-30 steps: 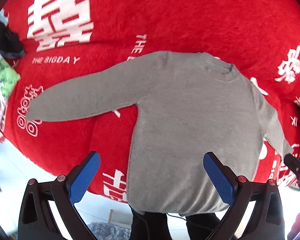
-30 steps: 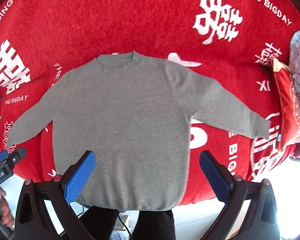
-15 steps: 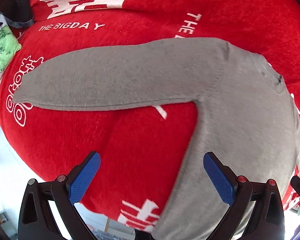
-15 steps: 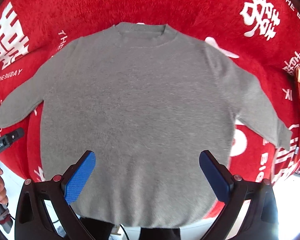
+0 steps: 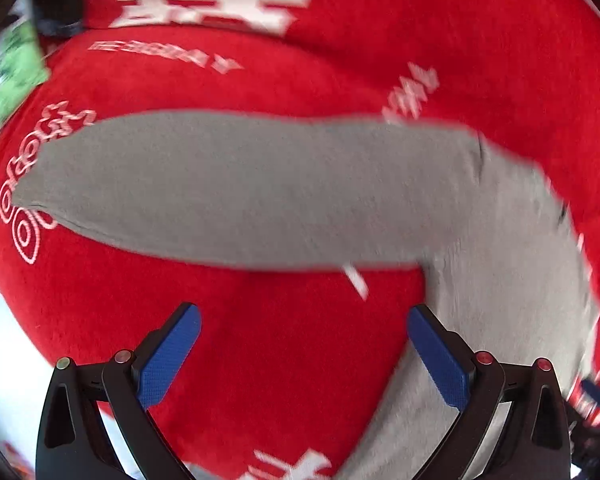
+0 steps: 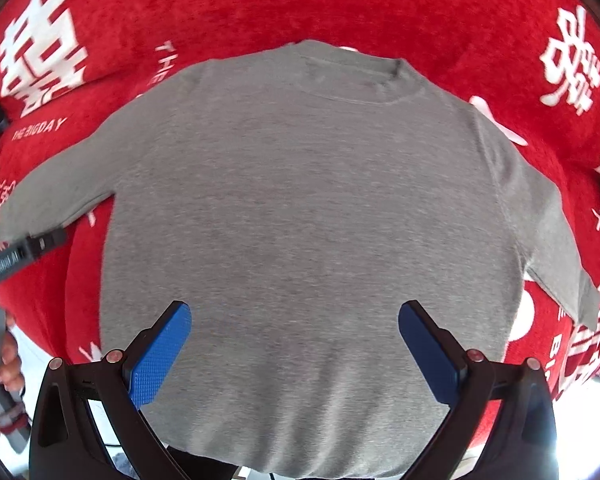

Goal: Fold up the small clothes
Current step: 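Grasp the cuff of the sleeve nearest the left gripper with the left gripper, then lay the held sleeve across the sweater body and open the left gripper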

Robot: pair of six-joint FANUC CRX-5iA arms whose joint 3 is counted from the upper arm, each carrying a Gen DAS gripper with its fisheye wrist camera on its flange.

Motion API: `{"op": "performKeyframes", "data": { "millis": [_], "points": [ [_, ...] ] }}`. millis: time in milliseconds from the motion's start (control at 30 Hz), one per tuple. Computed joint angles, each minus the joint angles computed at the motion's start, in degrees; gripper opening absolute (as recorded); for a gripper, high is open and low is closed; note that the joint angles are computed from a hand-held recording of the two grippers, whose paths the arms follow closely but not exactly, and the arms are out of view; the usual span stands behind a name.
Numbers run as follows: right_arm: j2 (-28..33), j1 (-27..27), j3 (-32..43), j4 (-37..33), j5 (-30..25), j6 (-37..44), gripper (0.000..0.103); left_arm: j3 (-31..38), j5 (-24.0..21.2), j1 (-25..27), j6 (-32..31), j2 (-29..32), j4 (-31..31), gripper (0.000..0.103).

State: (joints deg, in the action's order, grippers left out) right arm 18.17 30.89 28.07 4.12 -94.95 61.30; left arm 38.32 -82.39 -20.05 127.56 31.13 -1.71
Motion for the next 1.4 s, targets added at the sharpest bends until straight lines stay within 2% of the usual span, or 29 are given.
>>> {"op": "performKeyframes", "data": {
  "millis": [67, 233, 367, 433, 567, 700, 733, 833, 867, 900, 933, 1000, 1167, 1267, 1400],
  "points": [
    [0.17, 0.6, 0.29, 0.4, 0.18, 1.61, 0.103, -6.24, 5.21, 2.09, 2.75, -4.35, -0.92, 0.103],
    [1.09, 2.0, 1.1, 0.72, 0.08, 4.44, 0.103, -20.49, 13.81, 8.97, 10.93, -12.64, -0.42, 0.103],
    [2.14, 2.42, 2.3, -0.15, -0.34, 4.69, 0.103, -27.83, 19.22, 13.54, 12.56, -15.18, 1.93, 0.103],
    [2.48, 2.74, 2.65, -0.08, -0.24, 5.13, 0.103, -28.22, 21.5, 13.4, 13.53, -15.71, -0.22, 0.103],
    [3.23, 3.13, 3.54, -0.06, -0.3, 5.69, 0.103, -27.87, 26.26, 14.42, 11.84, -14.38, 1.85, 0.103],
    [3.83, 3.39, 4.59, -0.31, -0.17, 5.69, 0.103, -24.7, 26.75, 13.44, 14.96, -11.78, 0.23, 0.102],
    [3.89, 3.42, 4.83, -0.5, -0.14, 5.66, 0.103, -25.05, 27.22, 13.47, 15.67, -11.97, -0.15, 0.099],
    [3.6, 3.38, 4.87, -1.15, 0.25, 5.46, 0.103, -24.57, 24.76, 12.67, 18.6, -12.97, -3.79, 0.056],
    [3.53, 3.34, 4.76, -1.38, 0.35, 5.43, 0.103, -25.3, 25.18, 13.06, 17.69, -13.39, -3.23, 0.022],
    [3.42, 3.29, 4.58, -1.63, 0.43, 5.42, 0.103, -27.72, 27.57, 14.3, 14.98, -14.17, 0.21, 0.01],
    [3.35, 3.19, 4.43, -1.87, 0.42, 5.41, 0.103, -29.94, 30.04, 15.27, 13.45, -14.87, 2.98, 0.01],
    [3.06, 2.98, 3.96, -2.32, 0.52, 5.11, 0.103, -30.66, 30.97, 15.36, 12.18, -15.58, 3.26, 0.01],
    [1.5, 2.02, 1.97, -2.92, 1.5, 4.07, 0.103, -26.94, 32.88, 13.18, 7.19, -15.59, 3.2, 0.01],
    [0.58, 1.21, 0.96, -2.97, 2.16, 3.32, 0.103, -22.74, 34.48, 10.95, 2.27, -13.99, 5.28, 0.01],
    [-1.33, -0.38, -0.95, -2.52, 3.61, 1.84, 0.103, -12.66, 34.52, 6.46, -6.74, -8.85, 8.14, 0.01]
  ]
}}
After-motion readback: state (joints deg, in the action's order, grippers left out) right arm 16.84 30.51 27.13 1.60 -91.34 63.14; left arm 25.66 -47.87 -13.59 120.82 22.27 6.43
